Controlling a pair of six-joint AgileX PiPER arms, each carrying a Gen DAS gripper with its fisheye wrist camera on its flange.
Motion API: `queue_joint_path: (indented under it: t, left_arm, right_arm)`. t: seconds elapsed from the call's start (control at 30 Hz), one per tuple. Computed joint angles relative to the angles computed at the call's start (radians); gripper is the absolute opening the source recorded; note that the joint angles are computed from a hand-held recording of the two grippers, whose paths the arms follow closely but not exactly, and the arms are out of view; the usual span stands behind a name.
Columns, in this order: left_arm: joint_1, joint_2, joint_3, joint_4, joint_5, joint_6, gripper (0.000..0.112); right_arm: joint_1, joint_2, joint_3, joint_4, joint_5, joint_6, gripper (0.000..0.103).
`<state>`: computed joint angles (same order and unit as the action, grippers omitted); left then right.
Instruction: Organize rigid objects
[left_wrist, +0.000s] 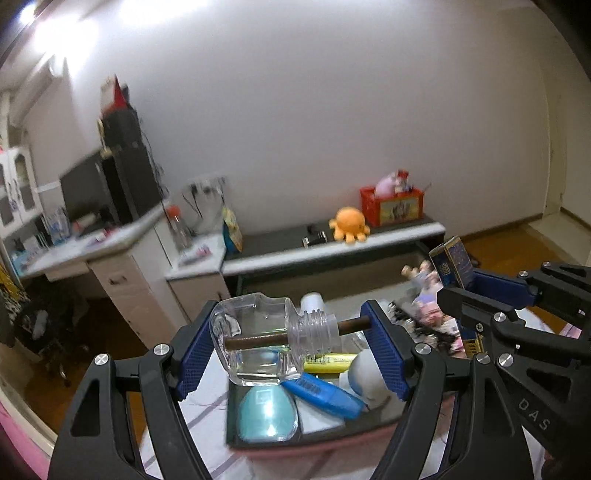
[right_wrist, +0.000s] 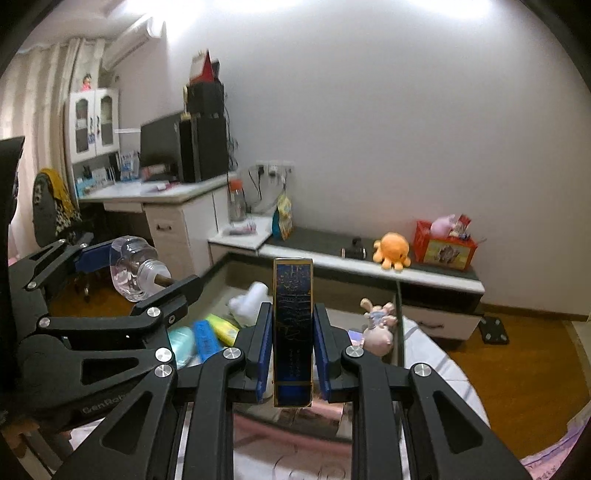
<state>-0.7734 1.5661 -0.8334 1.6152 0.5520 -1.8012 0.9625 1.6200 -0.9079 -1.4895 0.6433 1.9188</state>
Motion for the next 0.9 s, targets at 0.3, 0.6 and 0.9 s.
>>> queue_joint_path:
  t: [0.3, 0.6, 0.9]
  left_arm:
    - [0.110, 0.190, -0.095, -0.017, -0.089, 0.023, 0.078]
    - [0.038, 0.034, 0.006, -0.052, 0.047, 0.004, 0.095]
    - [-0.307, -0.353, 0.155, -0.190, 0.383, 0.095, 0.103]
  right_arm:
    - [-0.151, 0.146, -0.095, 0.069, -0.210, -0.129, 0.021]
    - [-0.110, 0.065, -0.059, 0.112, -0.127, -0.119, 0.060]
    - [0.262, -0.210, 0.009, 0.162, 0.311, -0.090, 0.083]
